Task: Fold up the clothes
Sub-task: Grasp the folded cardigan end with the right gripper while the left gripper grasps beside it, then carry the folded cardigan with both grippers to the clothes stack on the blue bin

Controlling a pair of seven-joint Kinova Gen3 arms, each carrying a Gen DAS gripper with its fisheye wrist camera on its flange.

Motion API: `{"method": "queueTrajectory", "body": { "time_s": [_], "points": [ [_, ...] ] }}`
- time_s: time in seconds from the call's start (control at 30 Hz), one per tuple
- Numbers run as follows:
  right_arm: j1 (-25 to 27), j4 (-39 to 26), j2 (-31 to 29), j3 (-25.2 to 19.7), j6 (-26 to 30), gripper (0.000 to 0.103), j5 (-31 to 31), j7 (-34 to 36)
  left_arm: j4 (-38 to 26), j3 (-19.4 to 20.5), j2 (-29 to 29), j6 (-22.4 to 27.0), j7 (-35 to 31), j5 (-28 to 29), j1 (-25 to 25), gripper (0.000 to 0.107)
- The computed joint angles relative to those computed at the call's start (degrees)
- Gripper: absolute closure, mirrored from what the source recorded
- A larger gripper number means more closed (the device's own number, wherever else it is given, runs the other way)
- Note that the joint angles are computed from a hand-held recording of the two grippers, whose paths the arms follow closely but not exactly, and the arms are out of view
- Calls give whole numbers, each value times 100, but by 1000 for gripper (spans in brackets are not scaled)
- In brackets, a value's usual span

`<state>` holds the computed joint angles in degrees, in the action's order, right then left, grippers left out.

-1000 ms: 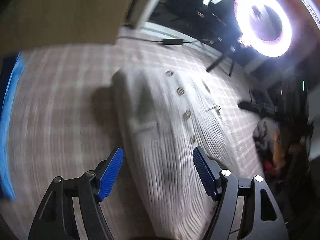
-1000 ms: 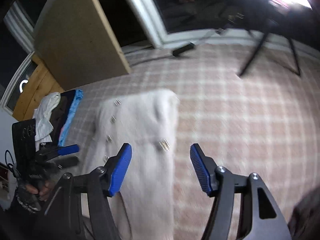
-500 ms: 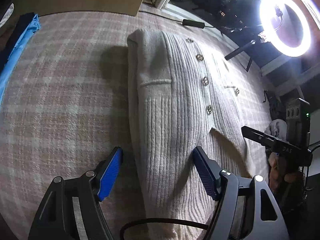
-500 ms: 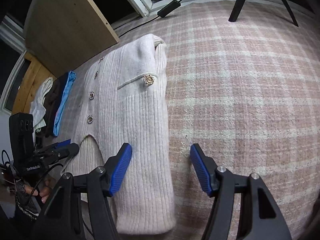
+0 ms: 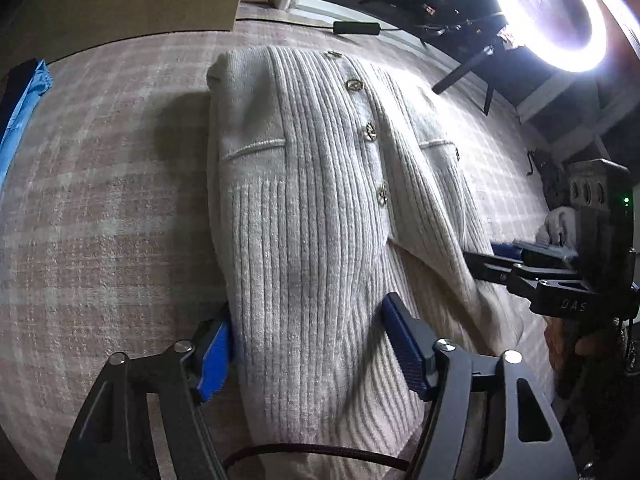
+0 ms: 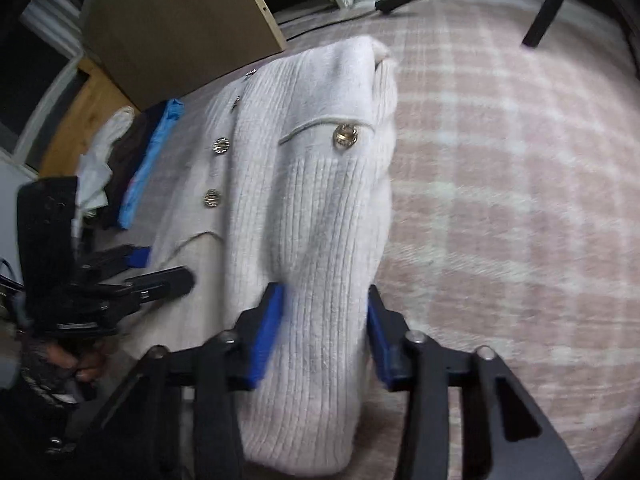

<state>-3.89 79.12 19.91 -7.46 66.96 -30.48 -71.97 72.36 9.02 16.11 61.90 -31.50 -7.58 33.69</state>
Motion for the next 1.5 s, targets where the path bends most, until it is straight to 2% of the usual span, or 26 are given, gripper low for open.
{"method": "queueTrajectory", "body": {
  "time_s": [0.03,0.07,0.13,0.17,0.23,0.3,0.37,0.47,0.63,0.8,0.87,0.93,1.0,1.13,1.23,1.4,1.5],
  "points": [
    [66,30,9,-42,5,65,-69,86,43,-10,-23,-57,27,26,-20,53],
    [153,44,29,-107,24,66,-136,157,101,-6,-55,-119,19,67,-51,64],
    [487,-46,148,-491,115,69,-135,72,226,11,-122,-248,-16,157,-119,69],
    [642,-85,187,-708,136,72,-59,4,268,15,-140,-318,-21,176,-139,76],
    [729,-115,209,-871,144,75,4,-31,273,42,-132,-376,-127,277,-217,78],
    [686,-99,131,-953,92,78,142,-117,16,41,-33,-126,-163,169,-161,82],
    [608,-17,-15,-894,19,80,158,-53,-306,24,76,174,-188,-14,-39,85],
    [775,45,-172,-903,-44,81,-146,79,-630,-32,90,419,-147,-306,168,86],
    [875,45,-581,-842,-45,81,-539,412,-1368,-97,188,1193,-204,-841,554,86],
    [944,-152,-854,-802,145,81,-953,594,-1209,-44,-330,1446,-179,-1145,688,86],
    [924,-250,-931,-791,226,81,-1081,637,-1422,37,-343,1660,-198,-1257,724,86],
    [735,-352,-994,-646,300,81,-1184,586,-1440,73,-478,1736,-243,-1263,695,86],
    [311,-478,-1045,-244,393,81,-1295,501,-1360,59,-669,1727,-338,-1175,611,86],
    [-522,-1003,-1035,128,305,81,-1034,-8,-1302,-847,-1039,1723,-885,-937,1025,86],
    [-1318,-1782,-862,244,189,81,-447,-707,-1322,-1643,-1402,1847,-1533,-905,1364,86],
    [-2645,-3110,-354,134,-488,81,678,-1872,-1685,-2971,-2011,2307,-2698,-1448,2221,86],
    [-3441,-3906,129,163,-865,81,1342,-2566,-2005,-3614,-2326,2763,-3397,-2065,2828,86]
  ]
}}
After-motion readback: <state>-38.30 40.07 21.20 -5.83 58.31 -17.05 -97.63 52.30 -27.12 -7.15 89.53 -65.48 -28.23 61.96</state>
